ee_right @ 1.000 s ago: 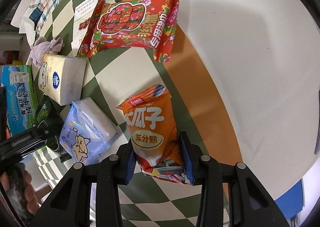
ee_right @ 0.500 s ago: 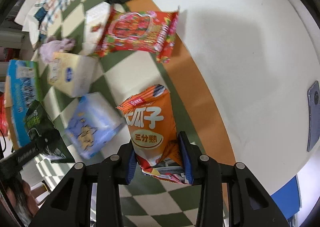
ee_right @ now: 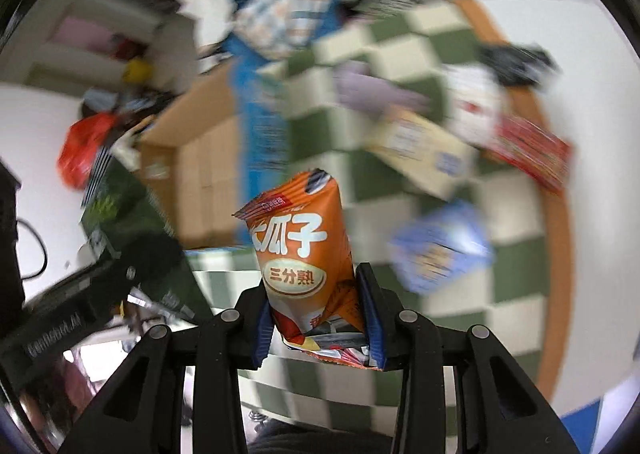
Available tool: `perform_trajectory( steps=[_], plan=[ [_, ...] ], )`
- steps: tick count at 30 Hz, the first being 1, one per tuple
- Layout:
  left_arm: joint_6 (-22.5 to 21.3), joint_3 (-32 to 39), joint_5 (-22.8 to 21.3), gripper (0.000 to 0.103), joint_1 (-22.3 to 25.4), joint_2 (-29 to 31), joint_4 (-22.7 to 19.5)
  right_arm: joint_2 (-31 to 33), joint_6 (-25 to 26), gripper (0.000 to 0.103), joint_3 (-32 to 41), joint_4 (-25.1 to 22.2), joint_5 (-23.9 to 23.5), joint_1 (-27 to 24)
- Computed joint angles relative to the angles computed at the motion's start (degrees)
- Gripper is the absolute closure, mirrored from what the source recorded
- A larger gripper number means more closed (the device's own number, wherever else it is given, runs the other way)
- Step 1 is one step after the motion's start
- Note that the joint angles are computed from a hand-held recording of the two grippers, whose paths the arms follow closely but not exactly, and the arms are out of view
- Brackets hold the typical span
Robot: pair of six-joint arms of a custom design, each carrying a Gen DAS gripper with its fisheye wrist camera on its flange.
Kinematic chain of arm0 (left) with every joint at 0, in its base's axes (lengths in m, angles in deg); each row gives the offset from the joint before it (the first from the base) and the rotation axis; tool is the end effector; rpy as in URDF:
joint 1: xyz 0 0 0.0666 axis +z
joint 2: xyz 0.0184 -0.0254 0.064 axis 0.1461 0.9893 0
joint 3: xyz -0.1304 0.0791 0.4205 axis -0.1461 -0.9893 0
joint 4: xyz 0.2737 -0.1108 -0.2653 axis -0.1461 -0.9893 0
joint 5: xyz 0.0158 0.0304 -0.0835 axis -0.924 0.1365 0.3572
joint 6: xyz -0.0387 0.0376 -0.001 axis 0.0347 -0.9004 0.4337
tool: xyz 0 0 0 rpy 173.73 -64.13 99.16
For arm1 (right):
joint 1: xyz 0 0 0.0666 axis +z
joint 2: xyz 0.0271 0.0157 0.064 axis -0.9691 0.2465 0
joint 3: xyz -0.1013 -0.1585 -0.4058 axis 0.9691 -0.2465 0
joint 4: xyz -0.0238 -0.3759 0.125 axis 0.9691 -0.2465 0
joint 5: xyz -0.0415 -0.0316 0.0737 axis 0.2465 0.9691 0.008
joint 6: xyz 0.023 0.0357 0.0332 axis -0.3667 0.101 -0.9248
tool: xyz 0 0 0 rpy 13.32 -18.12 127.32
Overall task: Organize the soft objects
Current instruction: 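Carry both bags over the cardboard box and open both tools to drop them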
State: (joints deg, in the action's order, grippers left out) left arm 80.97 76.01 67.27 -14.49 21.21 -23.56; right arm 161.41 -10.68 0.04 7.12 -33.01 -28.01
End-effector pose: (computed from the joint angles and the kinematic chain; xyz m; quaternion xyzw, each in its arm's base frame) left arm 0.4082 -0.1762 0.5473 0.0519 0.9937 -0.0711 0.0695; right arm 0.3321 0.3743 0.4741 0.1191 0.9626 0.2378 0.0512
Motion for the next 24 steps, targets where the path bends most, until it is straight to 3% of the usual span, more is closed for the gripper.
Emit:
perform_trajectory(
  steps=[5,11,17,24],
  plan=[
    [-7.08,2.65,-1.82,0.071,10.82,4.41,0.76,13.06,3.03,0.063,17.37,-1.84,-1.76,0.98],
    [-13.24,4.79,-0.33,0.071,18.67,13.04,1.68,30.23,3.91,0.063,39.55,-8.86,-1.63,0.35],
    [-16.97,5.43,2.15,0.071,21.05,19.40,1.71,42.89,4.66,0.063,54.90,-15.67,-2.70,-0.58],
    [-19.68,5.76,2.87,0.070,20.86,23.01,1.48,52.07,6.65,0.062,66.66,-21.55,-3.23,-1.54]
  ],
)
